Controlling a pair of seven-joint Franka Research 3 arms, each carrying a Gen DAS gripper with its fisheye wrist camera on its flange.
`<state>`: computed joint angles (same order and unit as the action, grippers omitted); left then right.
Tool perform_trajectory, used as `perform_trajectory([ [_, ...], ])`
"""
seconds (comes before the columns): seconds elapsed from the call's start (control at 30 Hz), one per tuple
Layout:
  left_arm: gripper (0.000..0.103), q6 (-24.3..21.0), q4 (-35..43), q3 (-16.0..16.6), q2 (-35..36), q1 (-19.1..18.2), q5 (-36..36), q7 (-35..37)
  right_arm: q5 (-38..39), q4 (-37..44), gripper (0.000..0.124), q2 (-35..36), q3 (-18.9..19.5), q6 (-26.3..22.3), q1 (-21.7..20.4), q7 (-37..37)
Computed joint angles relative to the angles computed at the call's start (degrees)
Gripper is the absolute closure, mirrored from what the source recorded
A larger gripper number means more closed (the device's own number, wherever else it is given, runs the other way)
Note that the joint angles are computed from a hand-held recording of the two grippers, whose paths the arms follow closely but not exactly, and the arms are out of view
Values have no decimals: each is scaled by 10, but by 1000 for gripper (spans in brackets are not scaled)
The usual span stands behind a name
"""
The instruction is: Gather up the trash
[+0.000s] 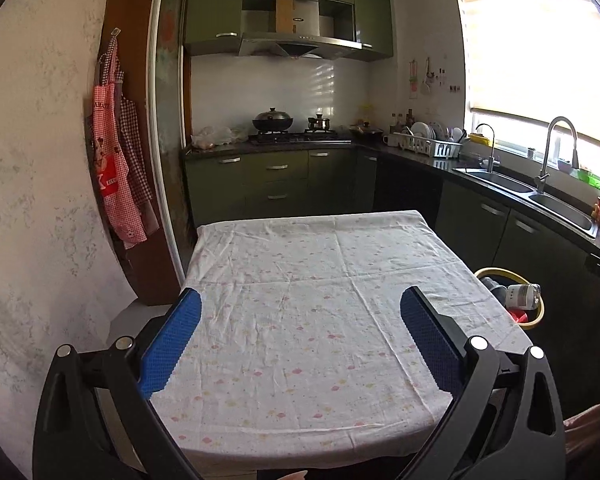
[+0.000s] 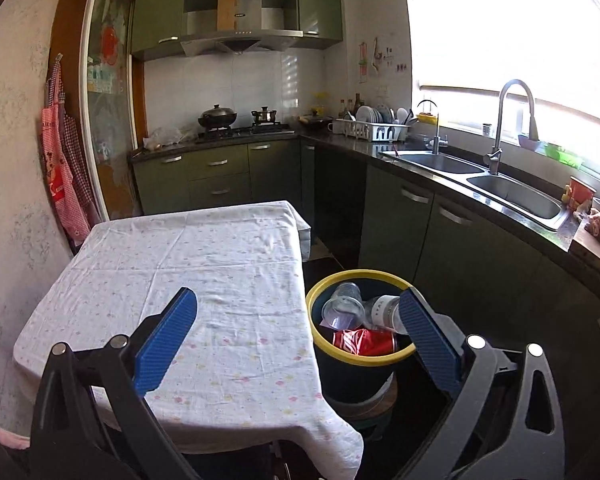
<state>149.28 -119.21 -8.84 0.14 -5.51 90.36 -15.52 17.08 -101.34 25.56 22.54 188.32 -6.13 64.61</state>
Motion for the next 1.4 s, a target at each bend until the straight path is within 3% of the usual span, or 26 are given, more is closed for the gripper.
perform_trajectory([
  [0.13,5,1,-3,-2,-5,-1,11,-17,-7,-13,28,-4,32,8,-27,-4],
  [0.33,5,-18,-1,-8,-4,-8,11,-13,-28,-20,28,-4,49,16,-43,7],
  [1.4,5,-17,14,-2,9,-11,-2,7,-11,-1,28,8,28,-3,-21,-1],
])
